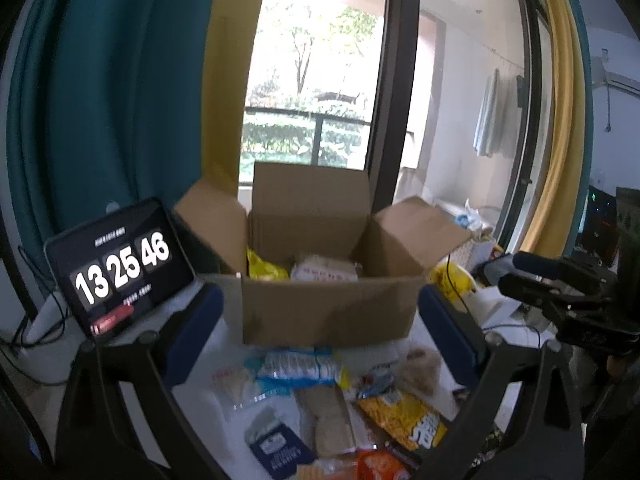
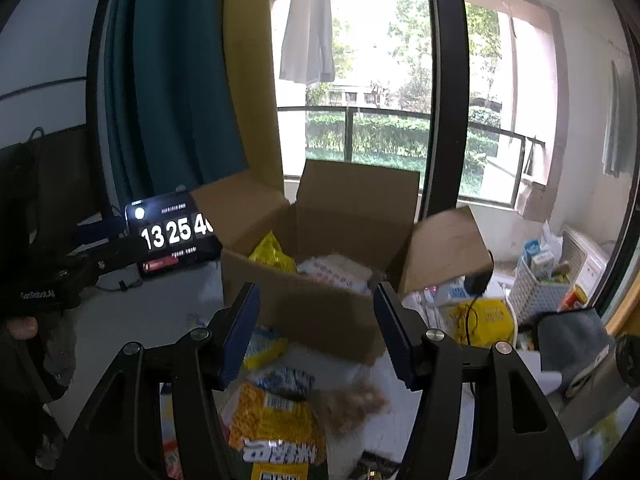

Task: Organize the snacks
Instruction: 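Move both open tools back from the box down to the snack pile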

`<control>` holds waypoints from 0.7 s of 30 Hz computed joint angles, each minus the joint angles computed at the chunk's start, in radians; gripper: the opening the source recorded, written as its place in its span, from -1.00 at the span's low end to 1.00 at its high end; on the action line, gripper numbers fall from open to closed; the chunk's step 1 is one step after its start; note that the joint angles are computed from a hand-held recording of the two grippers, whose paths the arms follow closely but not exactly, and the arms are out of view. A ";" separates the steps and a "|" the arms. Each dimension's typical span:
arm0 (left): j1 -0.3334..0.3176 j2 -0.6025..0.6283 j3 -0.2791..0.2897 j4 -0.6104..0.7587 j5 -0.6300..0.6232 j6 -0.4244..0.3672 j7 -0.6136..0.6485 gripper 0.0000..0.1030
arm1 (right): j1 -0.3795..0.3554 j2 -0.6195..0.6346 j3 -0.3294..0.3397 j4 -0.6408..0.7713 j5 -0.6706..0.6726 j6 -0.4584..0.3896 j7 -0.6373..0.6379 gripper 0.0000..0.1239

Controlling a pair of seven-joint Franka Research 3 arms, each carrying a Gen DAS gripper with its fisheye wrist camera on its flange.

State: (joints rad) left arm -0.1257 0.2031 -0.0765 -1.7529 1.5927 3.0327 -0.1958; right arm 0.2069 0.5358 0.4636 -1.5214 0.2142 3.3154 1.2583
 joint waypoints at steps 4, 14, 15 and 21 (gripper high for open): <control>-0.001 0.000 -0.004 -0.044 -0.074 -0.002 0.041 0.92 | -0.031 -0.014 0.020 -0.062 -0.004 0.001 0.000 0.00; -0.032 0.029 -0.002 -0.129 -0.322 -0.066 0.225 0.92 | -0.200 0.021 0.172 -0.176 -0.058 0.024 0.045 0.00; -0.034 0.035 -0.007 -0.135 -0.372 -0.079 0.269 0.92 | -0.207 0.024 0.176 -0.182 -0.062 0.023 0.054 0.00; -0.082 0.058 0.006 -0.157 -0.488 -0.142 0.332 0.92 | -0.289 0.078 0.245 -0.222 -0.118 0.025 0.091 0.00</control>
State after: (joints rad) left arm -0.2079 0.2613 -0.0705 -1.9094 1.1046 2.8910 0.1360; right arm -0.0825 0.6135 0.7087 -1.7438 0.0964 3.3409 1.3496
